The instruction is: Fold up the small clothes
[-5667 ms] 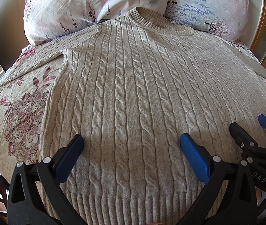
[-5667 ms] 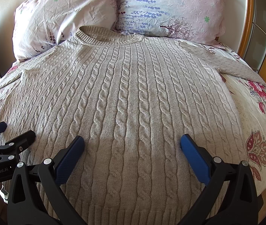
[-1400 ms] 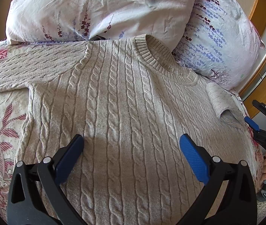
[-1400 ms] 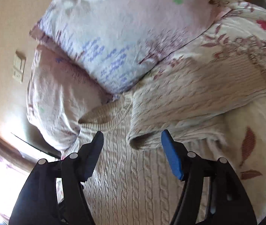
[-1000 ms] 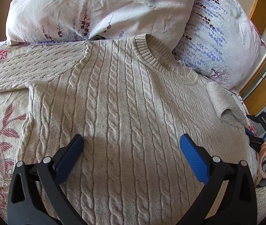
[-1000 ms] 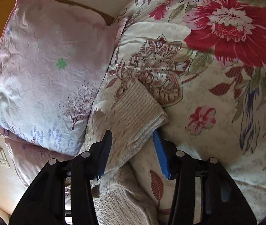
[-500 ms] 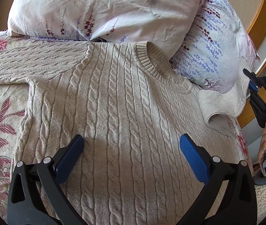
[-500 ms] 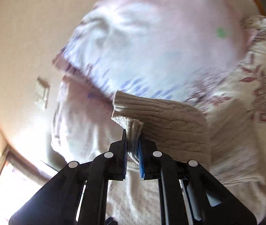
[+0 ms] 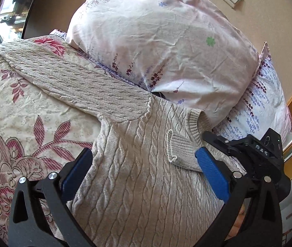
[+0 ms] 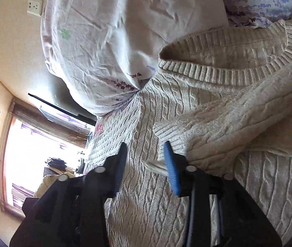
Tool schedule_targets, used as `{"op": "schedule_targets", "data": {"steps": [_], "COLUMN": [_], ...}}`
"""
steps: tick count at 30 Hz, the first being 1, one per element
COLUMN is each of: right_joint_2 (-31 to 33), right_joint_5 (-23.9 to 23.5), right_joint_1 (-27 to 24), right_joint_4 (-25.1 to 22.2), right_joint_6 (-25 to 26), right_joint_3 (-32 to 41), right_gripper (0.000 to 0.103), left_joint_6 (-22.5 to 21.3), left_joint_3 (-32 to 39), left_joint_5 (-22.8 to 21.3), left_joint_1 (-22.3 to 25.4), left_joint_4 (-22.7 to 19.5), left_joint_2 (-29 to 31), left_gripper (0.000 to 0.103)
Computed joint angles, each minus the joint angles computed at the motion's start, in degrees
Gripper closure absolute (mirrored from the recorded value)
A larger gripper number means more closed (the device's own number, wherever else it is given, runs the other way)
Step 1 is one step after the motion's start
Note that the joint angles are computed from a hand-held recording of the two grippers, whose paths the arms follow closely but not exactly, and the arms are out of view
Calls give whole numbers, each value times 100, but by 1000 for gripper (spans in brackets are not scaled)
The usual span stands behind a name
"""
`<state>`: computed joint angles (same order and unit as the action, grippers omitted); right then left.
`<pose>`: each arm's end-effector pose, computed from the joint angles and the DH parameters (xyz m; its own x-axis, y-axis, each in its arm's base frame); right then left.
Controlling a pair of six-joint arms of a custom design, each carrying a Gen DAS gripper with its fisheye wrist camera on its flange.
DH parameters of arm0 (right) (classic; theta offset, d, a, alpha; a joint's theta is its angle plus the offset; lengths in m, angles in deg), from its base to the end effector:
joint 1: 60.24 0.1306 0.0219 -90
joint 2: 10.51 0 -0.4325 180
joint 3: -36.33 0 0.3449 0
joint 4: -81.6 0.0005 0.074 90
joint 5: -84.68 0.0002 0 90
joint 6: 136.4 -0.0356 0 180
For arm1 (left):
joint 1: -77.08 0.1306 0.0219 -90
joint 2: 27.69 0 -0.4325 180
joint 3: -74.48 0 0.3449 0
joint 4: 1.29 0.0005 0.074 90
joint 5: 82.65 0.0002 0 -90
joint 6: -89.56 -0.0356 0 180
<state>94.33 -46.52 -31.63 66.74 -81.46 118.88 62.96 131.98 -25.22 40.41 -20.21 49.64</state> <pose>0.4561 0.2749 0.3568 -0.9057 -0.0017 -0.4239 -0.3676 0.5010 0.7835 0.2778 -0.1836 0.3703 -0.3737 -0.6612 -0.6505 -0.3743 0.7492 -0.5465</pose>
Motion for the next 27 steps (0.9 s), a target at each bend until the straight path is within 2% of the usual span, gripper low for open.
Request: {"op": "schedule_targets", "data": {"steps": [3,5,6,7,9,11,13,15,17,18,20,22,27], "right_joint_2": [-227,-240,-263,-301,-468,-625,-712,-646,-494,-384,-156,-33,-130], "right_joint_5": [220,412,622,932,1783,2458,3314,3616,3788,3864,4036,4210,3584], "right_joint_1": [-135,-244,-210,-130,211,578,947,1142,1238,1272,1329,1319,1084], "right_joint_4": [251,125,-6,-241,-633,-820,-689,-775,-972,-1112,-1312,-1386,-1018], "right_joint_6": [40,82,356,968,2520,3891,4923,5454,5691,5760,5774,5583,4239], "right_joint_3": [-189,-124,-78,7,69,-2,-156,-148,-47,47,199,301,567], "right_gripper": [33,33,39,43,44,45,45,48,51,54,59,94,95], "left_joint_6": [-130,-256,-271,-256,-146,-66,-150,-356,-561,-571,-612,-549,-412], "left_joint_3": [-63,-138,-163,-200,-322,-452,-543,-571,-603,-624,-821,-947,-999], "left_joint_5": [328,777,886,870,727,793,820,566,164,129,442,599,866], "left_joint_1": [205,484,609,702,828,954,1006,929,769,758,891,994,1201], "left_joint_4": [-196,-346,-490,-639,-791,-820,-788,-829,-840,-844,-466,-225,-149], "left_joint_2": [-230,-431,-528,-634,-866,-1072,-1188,-1196,-1162,-1170,-1313,-1390,-1347], "left_gripper": [2,2,2,2,2,2,2,2,2,2,2,2,2]}}
